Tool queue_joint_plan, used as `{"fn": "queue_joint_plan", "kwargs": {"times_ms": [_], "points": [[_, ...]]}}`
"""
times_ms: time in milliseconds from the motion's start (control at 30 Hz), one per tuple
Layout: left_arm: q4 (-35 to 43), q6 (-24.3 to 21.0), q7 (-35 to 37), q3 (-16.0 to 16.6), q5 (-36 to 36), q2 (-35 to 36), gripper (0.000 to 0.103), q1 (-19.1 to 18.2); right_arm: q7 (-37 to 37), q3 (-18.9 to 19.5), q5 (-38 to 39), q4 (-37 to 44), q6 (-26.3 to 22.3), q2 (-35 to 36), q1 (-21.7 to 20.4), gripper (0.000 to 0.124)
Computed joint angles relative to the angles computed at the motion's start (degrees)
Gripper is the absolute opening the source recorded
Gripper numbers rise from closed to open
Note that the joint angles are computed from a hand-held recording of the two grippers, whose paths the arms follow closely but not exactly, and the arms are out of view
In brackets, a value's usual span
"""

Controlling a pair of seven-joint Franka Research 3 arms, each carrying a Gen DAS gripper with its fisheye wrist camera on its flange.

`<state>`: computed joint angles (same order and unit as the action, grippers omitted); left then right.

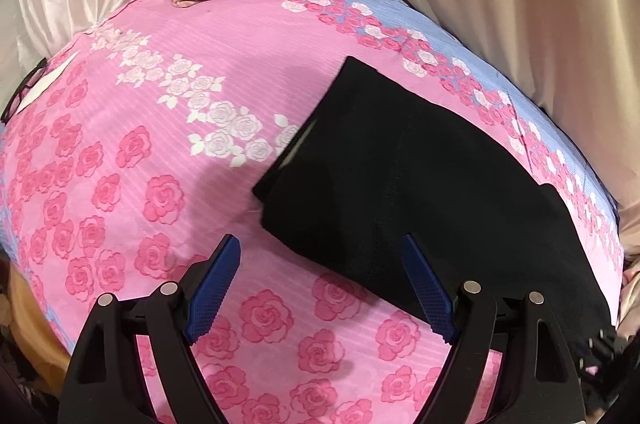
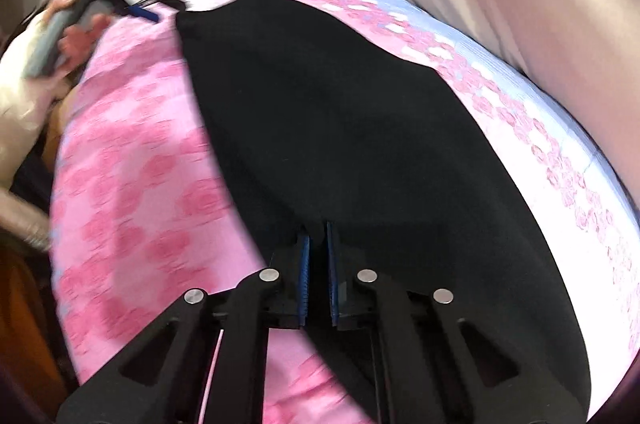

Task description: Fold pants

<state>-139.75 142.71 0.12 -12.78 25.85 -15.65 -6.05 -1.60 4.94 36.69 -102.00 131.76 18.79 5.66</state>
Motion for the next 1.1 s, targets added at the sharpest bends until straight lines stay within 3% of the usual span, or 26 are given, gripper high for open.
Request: {"fn": "queue_joint_plan", "kwargs": {"times_ms": [100, 267, 300, 400, 467, 600, 667, 700, 733, 800, 833, 867, 900, 933, 1033, 1100], "points": [[-0.3, 0.1, -0.2, 0.2, -0.1, 0.4, 0.08, 0.2, -0.1, -0.5, -2.0, -3.5, 3.0, -0.8, 0.8, 0.015], [1.4, -0.8, 0.3, 0.4, -1.0, 2.7, 0.08, 0.0, -0.5, -0.4, 6.3, -3.0, -1.8, -2.7, -2.7, 0.018], [1.7, -1.7, 0.0, 0.1, -0.3, 2.7, 0.08, 0.0, 0.3, -0.8, 7.2, -3.1, -1.2, -3.0, -2.8, 0.031], [5.2, -8.7, -0.6, -1.4, 3.7, 4.3, 0.08, -0.3, 2.9, -1.7, 11.8, -5.1, 7.3, -4.1, -3.0, 0.07], [7.2, -12.6, -0.7, -1.6, 5.5, 5.6, 0.08, -1.0, 5.9, -2.3, 13.5, -4.8, 8.6, -4.0, -3.9, 0.071], [7.5, -10.4, 0.2, -0.3, 5.7, 6.5, 0.08, -1.7, 11.1, -2.8, 17.5, -4.6, 11.6, -3.8, -5.8, 0.072], [9.9, -14.9, 2.0, 0.1, 6.5, 9.8, 0.08, -1.4, 12.3, -2.8, 18.2, -4.6, 13.9, -3.4, -6.1, 0.077], [10.9, -17.6, 2.3, -0.3, 7.1, 11.5, 0.087, -0.4, 12.6, -2.8, 18.4, -4.9, 15.7, -3.4, -6.1, 0.08], [10.0, -17.2, 1.5, 1.2, 9.0, 11.8, 0.098, -0.8, 13.1, -2.9, 18.3, -5.2, 17.4, -3.3, -6.2, 0.08], [5.6, -10.3, 1.0, 3.2, 8.5, 9.0, 0.098, 0.4, 16.7, -3.5, 16.3, -5.1, 21.0, -2.7, -6.0, 0.08], [5.2, -9.5, 2.1, 4.9, 5.4, 8.1, 0.098, -0.1, 20.1, -4.3, 14.4, -5.2, 23.1, -2.5, -5.8, 0.08], [5.9, -12.0, 1.2, 4.6, 5.9, 7.8, 0.096, 0.2, 23.0, -4.7, 13.1, -4.8, 24.4, -2.1, -5.9, 0.08], [8.0, -17.6, 0.0, 2.3, 7.5, 7.9, 0.08, 1.4, 25.6, -5.0, 12.2, -4.1, 25.0, -1.6, -6.5, 0.081], [9.4, -20.6, -0.6, 0.7, 8.5, 7.6, 0.07, 1.8, 28.8, -5.5, 11.1, -3.6, 25.9, -1.1, -6.9, 0.081], [9.7, -18.4, -2.0, 0.3, 12.3, 5.1, 0.075, 0.0, 38.7, -7.4, 7.6, -1.3, 29.7, 0.9, -8.2, 0.081], [13.2, -20.3, 0.0, -0.3, 12.8, 7.8, 0.08, -0.7, 46.4, -9.9, 4.3, 0.6, 32.0, 2.6, -8.6, 0.084]]}}
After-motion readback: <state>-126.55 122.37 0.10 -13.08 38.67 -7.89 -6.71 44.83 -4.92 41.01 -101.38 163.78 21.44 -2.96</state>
